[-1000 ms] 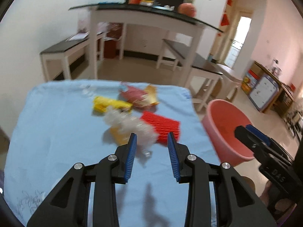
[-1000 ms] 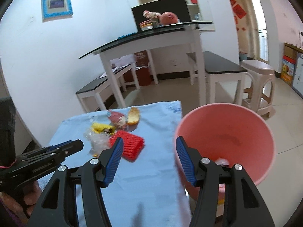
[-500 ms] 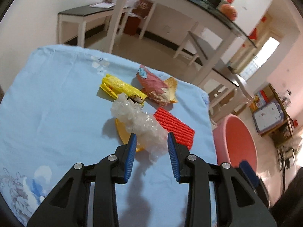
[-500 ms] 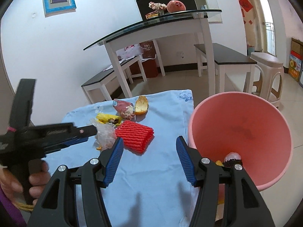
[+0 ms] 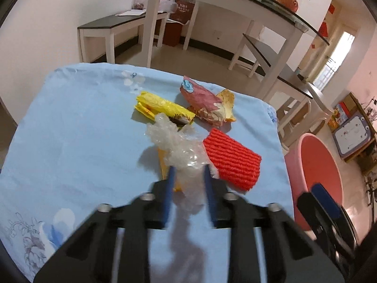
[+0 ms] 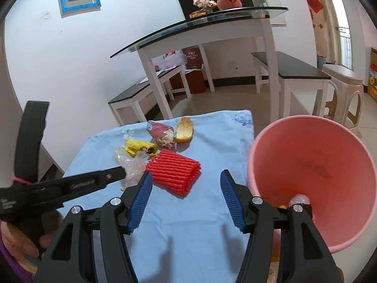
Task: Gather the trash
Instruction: 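Close the left tool on the clear plastic wrap while the right tool grips the red foam net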
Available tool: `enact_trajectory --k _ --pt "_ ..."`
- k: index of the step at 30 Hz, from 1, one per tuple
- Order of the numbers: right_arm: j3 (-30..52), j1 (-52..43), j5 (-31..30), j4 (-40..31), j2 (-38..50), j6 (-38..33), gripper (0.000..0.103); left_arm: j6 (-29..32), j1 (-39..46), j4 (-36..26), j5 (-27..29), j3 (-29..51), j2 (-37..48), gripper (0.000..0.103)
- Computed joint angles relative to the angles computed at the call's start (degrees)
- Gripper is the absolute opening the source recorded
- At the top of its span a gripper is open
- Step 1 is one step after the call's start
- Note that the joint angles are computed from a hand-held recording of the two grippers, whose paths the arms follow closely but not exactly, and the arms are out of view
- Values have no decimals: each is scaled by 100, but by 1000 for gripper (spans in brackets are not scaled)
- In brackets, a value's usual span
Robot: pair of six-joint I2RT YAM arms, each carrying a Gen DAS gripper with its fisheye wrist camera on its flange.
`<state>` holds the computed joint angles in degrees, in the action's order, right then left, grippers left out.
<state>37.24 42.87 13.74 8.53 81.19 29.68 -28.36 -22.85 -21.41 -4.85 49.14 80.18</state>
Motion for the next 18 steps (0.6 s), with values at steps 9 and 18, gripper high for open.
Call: enact_trajectory --k 9,18 --pt "896 -99 -499 -192 1074 -79 59 593 682 73 458 -627 -927 1" --pt "1858 -378 -854 -787 2180 127 59 816 1442 4 1164 -988 -1462 1"
